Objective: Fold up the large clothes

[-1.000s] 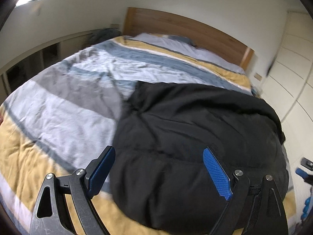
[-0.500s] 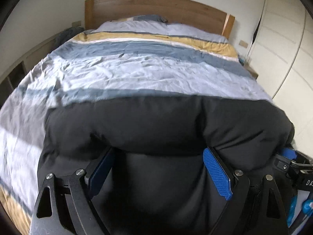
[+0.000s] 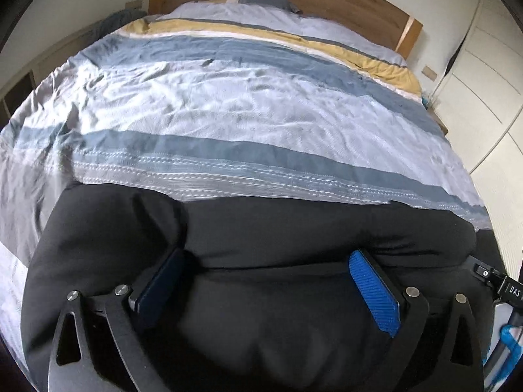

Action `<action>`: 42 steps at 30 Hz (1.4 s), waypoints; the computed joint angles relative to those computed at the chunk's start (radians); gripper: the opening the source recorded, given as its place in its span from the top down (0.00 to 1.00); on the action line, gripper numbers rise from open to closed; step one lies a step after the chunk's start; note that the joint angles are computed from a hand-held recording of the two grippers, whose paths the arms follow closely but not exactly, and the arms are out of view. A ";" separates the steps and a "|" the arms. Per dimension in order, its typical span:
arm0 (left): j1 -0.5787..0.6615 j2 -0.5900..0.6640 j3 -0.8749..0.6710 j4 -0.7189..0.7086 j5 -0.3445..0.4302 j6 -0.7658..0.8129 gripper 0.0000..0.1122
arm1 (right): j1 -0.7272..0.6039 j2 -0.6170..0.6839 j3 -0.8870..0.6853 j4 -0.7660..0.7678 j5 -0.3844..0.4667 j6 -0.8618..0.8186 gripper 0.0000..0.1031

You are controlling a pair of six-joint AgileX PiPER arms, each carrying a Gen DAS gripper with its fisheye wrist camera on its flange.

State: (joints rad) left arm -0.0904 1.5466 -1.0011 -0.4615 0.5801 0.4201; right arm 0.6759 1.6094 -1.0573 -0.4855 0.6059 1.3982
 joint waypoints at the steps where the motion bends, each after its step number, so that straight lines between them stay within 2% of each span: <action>1: 0.019 0.003 -0.001 0.011 0.000 -0.005 0.10 | -0.008 -0.029 0.036 -0.007 0.002 0.009 0.03; 4: 0.079 0.007 -0.011 0.106 0.016 -0.075 0.10 | -0.039 -0.095 0.122 -0.019 0.037 0.013 0.03; 6: 0.093 0.008 -0.016 0.279 0.004 -0.212 0.10 | -0.056 -0.145 0.172 -0.010 0.091 0.024 0.03; 8: 0.156 0.003 -0.028 0.310 0.039 -0.216 0.10 | -0.063 -0.202 0.216 -0.005 0.172 0.048 0.03; 10: 0.230 -0.023 -0.021 0.236 0.059 -0.126 0.12 | -0.041 -0.254 0.238 -0.020 0.236 0.071 0.03; 13: 0.313 -0.144 0.054 0.150 0.054 0.009 0.12 | 0.078 -0.354 0.244 -0.079 0.338 0.153 0.03; 14: 0.333 -0.203 0.096 0.120 0.039 0.056 0.12 | 0.157 -0.375 0.226 -0.111 0.398 0.194 0.03; 16: 0.375 -0.291 0.154 0.039 0.047 0.160 0.12 | 0.280 -0.376 0.184 -0.156 0.481 0.243 0.03; 19: 0.462 -0.398 0.235 -0.118 0.113 0.334 0.12 | 0.444 -0.352 0.136 -0.211 0.545 0.336 0.03; 22: 0.494 -0.491 0.329 -0.205 0.140 0.440 0.12 | 0.538 -0.313 0.104 -0.263 0.548 0.411 0.03; 25: 0.459 -0.568 0.415 -0.222 0.085 0.496 0.12 | 0.570 -0.252 0.079 -0.301 0.539 0.435 0.03; 33: 0.416 -0.667 0.546 -0.302 -0.023 0.632 0.12 | 0.530 -0.214 0.193 -0.329 0.398 0.562 0.03; 36: 0.426 -0.682 0.566 -0.333 -0.023 0.669 0.12 | 0.537 -0.236 0.242 -0.341 0.392 0.625 0.03; 42: 0.435 -0.700 0.580 -0.341 -0.021 0.687 0.12 | 0.573 -0.260 0.268 -0.310 0.453 0.656 0.03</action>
